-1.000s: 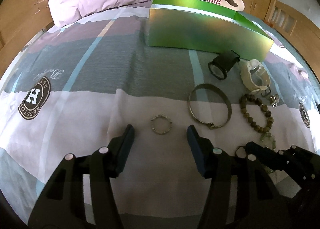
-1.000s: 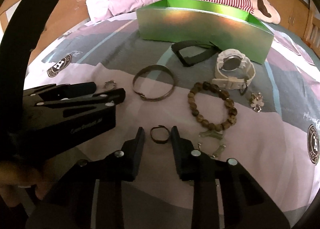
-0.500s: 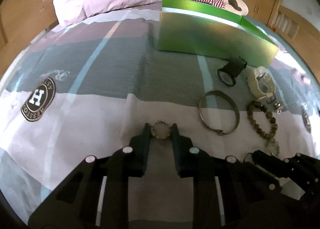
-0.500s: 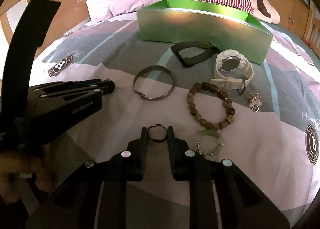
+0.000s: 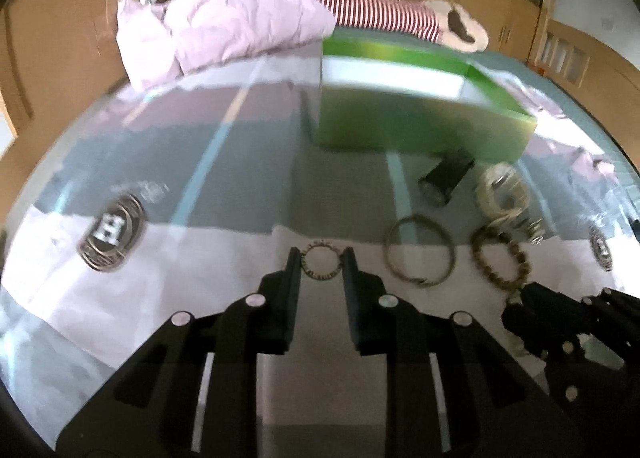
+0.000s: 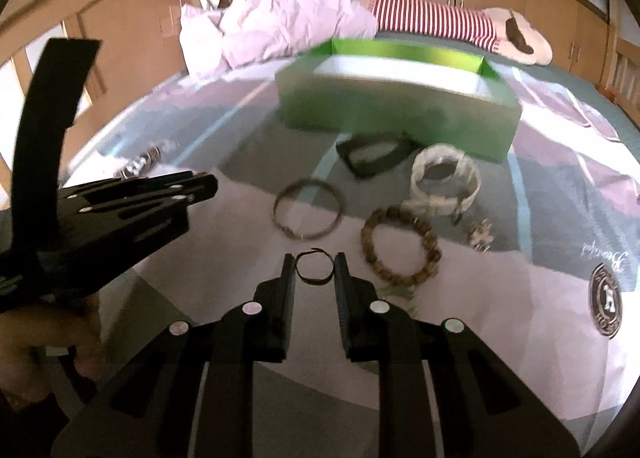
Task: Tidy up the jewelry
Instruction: 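Carry the silver ring in left tool while right tool carries the black ring to the box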
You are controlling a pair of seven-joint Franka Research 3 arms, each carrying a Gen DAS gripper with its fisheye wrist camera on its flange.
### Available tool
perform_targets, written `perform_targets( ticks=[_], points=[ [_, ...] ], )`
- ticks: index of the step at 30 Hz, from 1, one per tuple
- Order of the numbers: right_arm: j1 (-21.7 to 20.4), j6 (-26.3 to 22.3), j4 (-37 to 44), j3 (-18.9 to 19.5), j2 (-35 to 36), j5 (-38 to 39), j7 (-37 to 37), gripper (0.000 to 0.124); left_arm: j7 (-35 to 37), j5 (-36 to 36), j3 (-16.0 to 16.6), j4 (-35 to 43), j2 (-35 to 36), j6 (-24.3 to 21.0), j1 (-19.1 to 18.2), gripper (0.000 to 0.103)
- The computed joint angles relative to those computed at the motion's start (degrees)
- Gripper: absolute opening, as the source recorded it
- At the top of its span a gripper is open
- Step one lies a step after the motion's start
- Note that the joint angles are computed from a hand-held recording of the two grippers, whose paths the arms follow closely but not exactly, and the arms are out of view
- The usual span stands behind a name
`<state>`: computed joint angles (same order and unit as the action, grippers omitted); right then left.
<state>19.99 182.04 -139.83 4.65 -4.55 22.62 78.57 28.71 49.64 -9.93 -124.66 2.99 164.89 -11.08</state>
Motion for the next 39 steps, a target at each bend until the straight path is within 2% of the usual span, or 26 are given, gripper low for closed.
perform_targets(
  ticks=[5, 7, 9, 13, 17, 19, 22, 24, 29, 32, 39],
  points=[
    [4.44, 2.01, -2.00, -3.95, -5.88, 5.77, -4.69, 0.019, -1.69, 2.44, -1.88, -3.08, -8.59, 0.18, 0.20, 0.021],
    [0.86, 3.13, -3.56, -0.95, -8.83, 3.96, -2.63, 0.019, -3.26, 4.31, -3.27, -4.39, -12.34, 1.50, 1.27, 0.021],
    [-0.48, 3.36, -5.50, -0.64, -13.20, 2.89, -1.53, 0.019, -3.35, 4.46, -4.61, -5.67, -15.93, 1.94, 2.11, 0.021],
    [-0.81, 4.41, -8.94, -1.82, -21.23, 0.64, -1.54, 0.020, -3.22, 0.35, -6.39, -10.63, -24.02, 3.40, 3.06, 0.021],
    [-4.44, 3.98, -12.88, -0.41, -27.48, -1.57, -1.25, 0.020, -2.93, -1.57, -10.12, -14.15, -28.76, 3.43, 4.77, 0.021],
    [-5.44, 4.39, -14.74, -0.10, -28.69, -1.81, -0.33, 0.020, -2.40, -2.57, -11.22, -15.11, -29.33, 3.95, 5.11, 0.021],
    [-4.03, 4.47, -16.59, -1.91, -29.18, -1.27, 1.43, 0.020, -2.02, -3.95, -12.74, -15.22, -28.21, 4.11, 5.46, 0.021],
    [-4.34, 5.36, -17.26, -1.29, -29.20, -1.18, 2.63, 0.020, -2.56, -3.71, -13.91, -15.11, -27.43, 4.39, 6.41, 0.021],
    [-5.90, 5.41, -17.78, -0.36, -28.88, -2.20, 4.07, 0.020, -1.43, -6.56, -12.40, -14.93, -25.07, 4.81, 4.87, 0.021],
    [-6.55, 5.14, -17.76, -0.24, -28.63, -2.62, 4.71, 0.020, -2.91, -5.06, -14.01, -14.40, -24.83, 4.68, 6.34, 0.021],
    [-6.86, 4.73, -18.19, 0.27, -28.87, -3.69, 5.46, 0.020, -4.05, -3.65, -14.06, -13.83, -24.21, 3.78, 6.20, 0.021]
  ],
)
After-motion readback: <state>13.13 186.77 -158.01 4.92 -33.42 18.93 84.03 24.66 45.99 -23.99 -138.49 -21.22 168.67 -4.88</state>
